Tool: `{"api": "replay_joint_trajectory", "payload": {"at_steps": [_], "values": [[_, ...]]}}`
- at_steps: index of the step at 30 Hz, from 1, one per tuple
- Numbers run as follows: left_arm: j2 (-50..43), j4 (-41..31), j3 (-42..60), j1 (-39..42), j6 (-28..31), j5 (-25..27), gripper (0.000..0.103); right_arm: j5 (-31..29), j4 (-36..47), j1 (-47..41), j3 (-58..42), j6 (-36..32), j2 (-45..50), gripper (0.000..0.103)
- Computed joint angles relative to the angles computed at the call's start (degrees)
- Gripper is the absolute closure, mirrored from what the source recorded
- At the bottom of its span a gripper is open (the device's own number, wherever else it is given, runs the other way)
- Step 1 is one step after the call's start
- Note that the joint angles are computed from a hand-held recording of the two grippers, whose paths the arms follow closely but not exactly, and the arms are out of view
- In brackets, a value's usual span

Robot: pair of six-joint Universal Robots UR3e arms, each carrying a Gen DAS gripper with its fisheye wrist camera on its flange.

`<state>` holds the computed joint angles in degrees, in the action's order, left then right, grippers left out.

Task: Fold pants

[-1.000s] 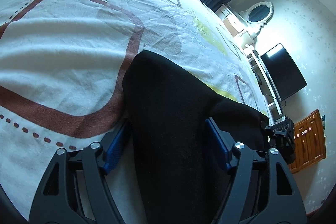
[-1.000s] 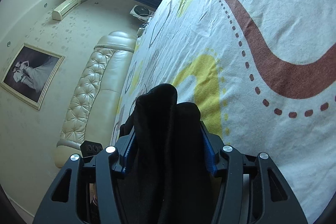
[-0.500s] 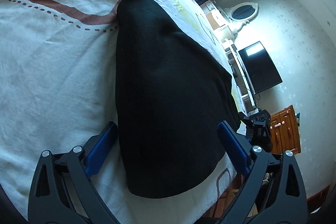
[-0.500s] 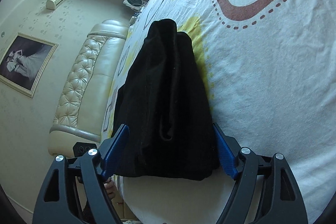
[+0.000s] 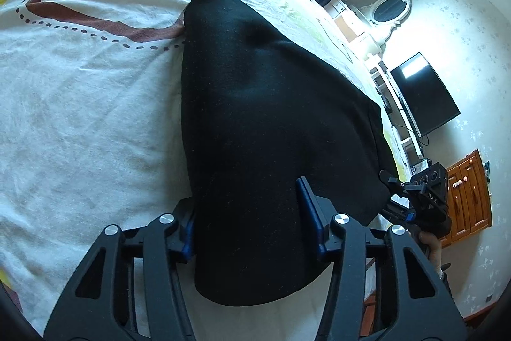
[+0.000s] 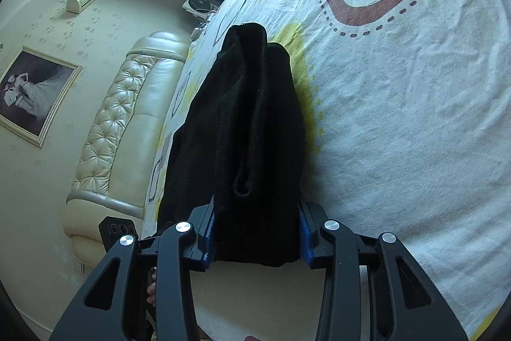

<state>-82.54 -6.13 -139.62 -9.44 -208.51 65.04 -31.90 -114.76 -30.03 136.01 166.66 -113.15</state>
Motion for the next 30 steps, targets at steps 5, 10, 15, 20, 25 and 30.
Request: {"api": "replay_joint_trajectory", "payload": {"at_steps": [5, 10, 15, 20, 25, 30], "values": [[0.22, -3.31, 2.75, -1.33, -0.11, 2.24, 0.06, 1.11, 4.32, -0.99, -0.88, -1.93, -1.49, 0.066], [-0.13, -2.35, 2.14, -1.53, -0.54, 2.61, 0.061, 1.42, 4.38, -0.94, -0.34, -0.61, -2.76, 0.067], [0.27, 2.39, -3.65, 3.81, 0.28, -4.24, 0.038, -0.65, 4.27, -3.16, 1.26, 2.11, -3.04, 0.046], [1.14, 11.2, -12.94, 11.56, 2.57, -15.47, 0.022, 1.37, 15.62, -6.3, 1.27, -4.73, -5.69, 0.034], [-5.8, 15.18, -7.53, 5.65, -1.91, -10.1, 0.016, 1.05, 0.86, 2.02, -0.26, 4.46, 2.13, 0.022], [-3.8, 11.67, -7.77, 4.57, -2.22, -6.19, 0.053, 1.75, -1.59, 2.84, 0.99, 4.21, 3.09, 0.06]]}}
